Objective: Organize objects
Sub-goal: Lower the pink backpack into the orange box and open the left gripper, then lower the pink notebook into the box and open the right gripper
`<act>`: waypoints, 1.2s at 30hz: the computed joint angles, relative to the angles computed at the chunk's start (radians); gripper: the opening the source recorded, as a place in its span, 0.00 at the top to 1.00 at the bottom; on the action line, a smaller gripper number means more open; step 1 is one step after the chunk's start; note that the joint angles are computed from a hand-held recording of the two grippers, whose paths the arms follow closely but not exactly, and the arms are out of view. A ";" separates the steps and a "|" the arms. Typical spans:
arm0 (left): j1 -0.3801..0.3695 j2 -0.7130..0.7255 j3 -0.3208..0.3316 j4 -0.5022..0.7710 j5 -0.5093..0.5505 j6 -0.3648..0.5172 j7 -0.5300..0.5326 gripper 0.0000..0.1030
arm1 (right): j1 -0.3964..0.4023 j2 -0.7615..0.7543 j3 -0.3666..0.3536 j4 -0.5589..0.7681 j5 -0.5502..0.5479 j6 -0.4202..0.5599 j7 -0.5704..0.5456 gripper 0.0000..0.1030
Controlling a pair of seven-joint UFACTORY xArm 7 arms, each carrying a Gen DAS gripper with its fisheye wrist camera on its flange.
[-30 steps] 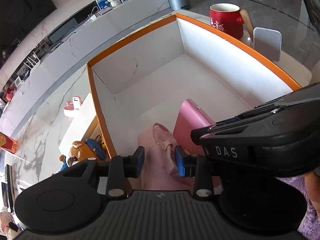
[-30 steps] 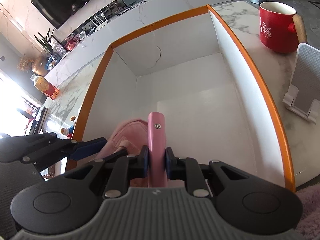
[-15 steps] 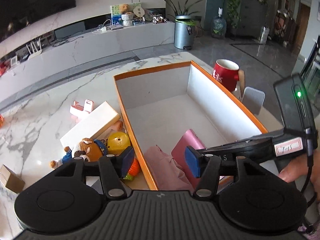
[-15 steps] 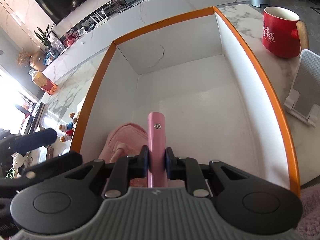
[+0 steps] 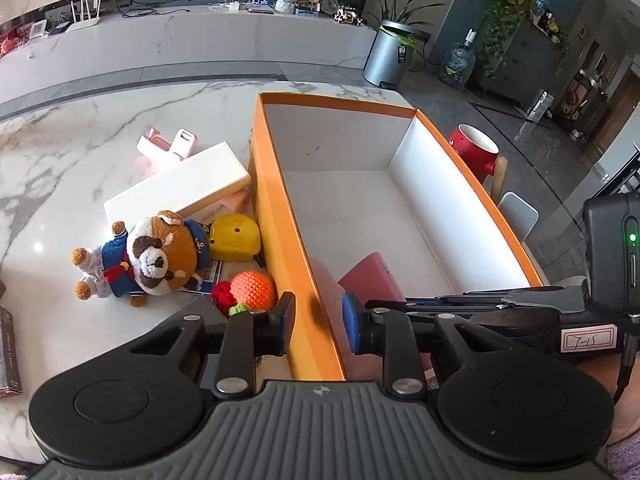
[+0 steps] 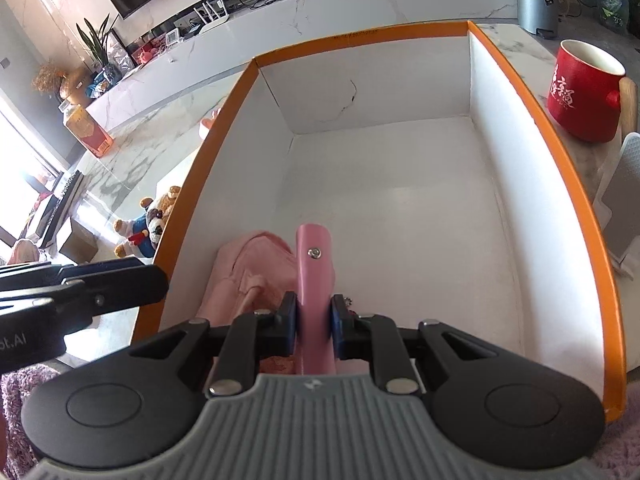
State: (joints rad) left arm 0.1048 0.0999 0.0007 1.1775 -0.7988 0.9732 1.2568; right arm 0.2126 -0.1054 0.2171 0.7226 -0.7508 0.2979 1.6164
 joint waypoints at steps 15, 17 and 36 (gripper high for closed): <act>-0.004 0.019 -0.007 0.002 0.106 0.012 -0.043 0.49 | -0.034 -0.007 -0.011 -0.079 0.200 -0.204 -0.021 0.73; -0.012 0.019 -0.009 0.002 0.146 0.010 -0.060 0.50 | -0.036 -0.008 0.002 -0.073 0.228 -0.179 -0.047 0.71; -0.011 0.026 -0.009 0.017 0.158 0.011 -0.056 0.77 | 0.079 0.054 -0.017 0.101 0.219 0.135 -0.215 0.77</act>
